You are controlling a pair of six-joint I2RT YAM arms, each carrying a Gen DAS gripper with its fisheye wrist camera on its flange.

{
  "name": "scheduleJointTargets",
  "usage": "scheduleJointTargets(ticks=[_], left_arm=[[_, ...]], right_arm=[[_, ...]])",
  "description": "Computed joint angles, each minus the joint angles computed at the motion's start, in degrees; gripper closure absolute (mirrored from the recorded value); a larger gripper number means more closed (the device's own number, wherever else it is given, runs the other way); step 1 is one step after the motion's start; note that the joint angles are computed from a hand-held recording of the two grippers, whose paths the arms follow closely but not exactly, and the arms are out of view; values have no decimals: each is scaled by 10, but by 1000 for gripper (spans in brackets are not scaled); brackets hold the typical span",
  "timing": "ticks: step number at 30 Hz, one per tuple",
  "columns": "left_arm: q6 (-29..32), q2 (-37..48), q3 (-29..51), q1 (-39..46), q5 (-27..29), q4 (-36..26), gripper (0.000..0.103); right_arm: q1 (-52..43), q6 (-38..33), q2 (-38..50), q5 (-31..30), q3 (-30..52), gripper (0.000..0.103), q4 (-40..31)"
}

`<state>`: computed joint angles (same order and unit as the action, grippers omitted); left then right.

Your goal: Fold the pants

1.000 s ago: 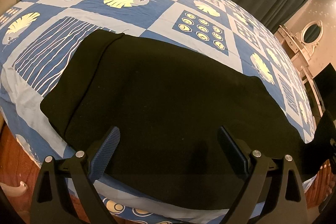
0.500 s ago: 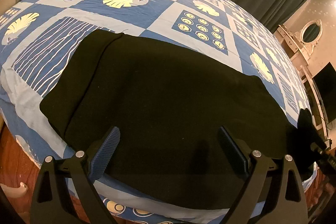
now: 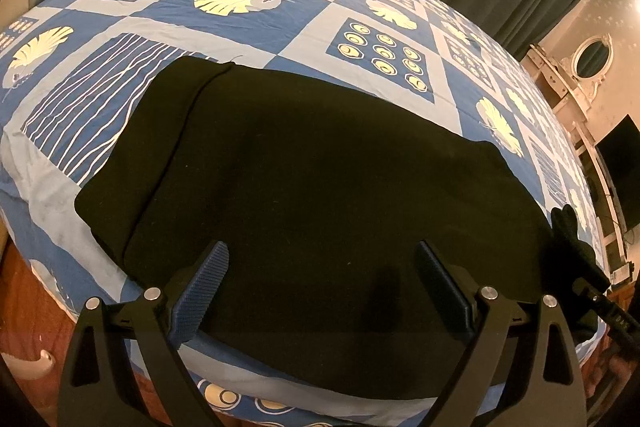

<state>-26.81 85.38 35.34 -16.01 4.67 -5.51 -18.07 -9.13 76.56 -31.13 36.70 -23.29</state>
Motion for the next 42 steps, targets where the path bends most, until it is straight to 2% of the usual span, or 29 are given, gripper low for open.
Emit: scheduleJointTargets(ticks=[20,25,32,37,42], left_arm=[[10,5,1,-3,-5,2,10],[10,6,1,-3,-5,3,10],[9,5,0,-4,-5,3,10],[10,4,-1,-1,0,4,10],[18,-3,-4,15,28,5,10]], right_arm=[[99,21,-12,104,-44,90,54],[117,27,-12,118,-52,78,63],[132,41,-19,121,-58,67,64],[147,51,-30,107,-62,42,56],[160,69,-70,106,-75,41,56]])
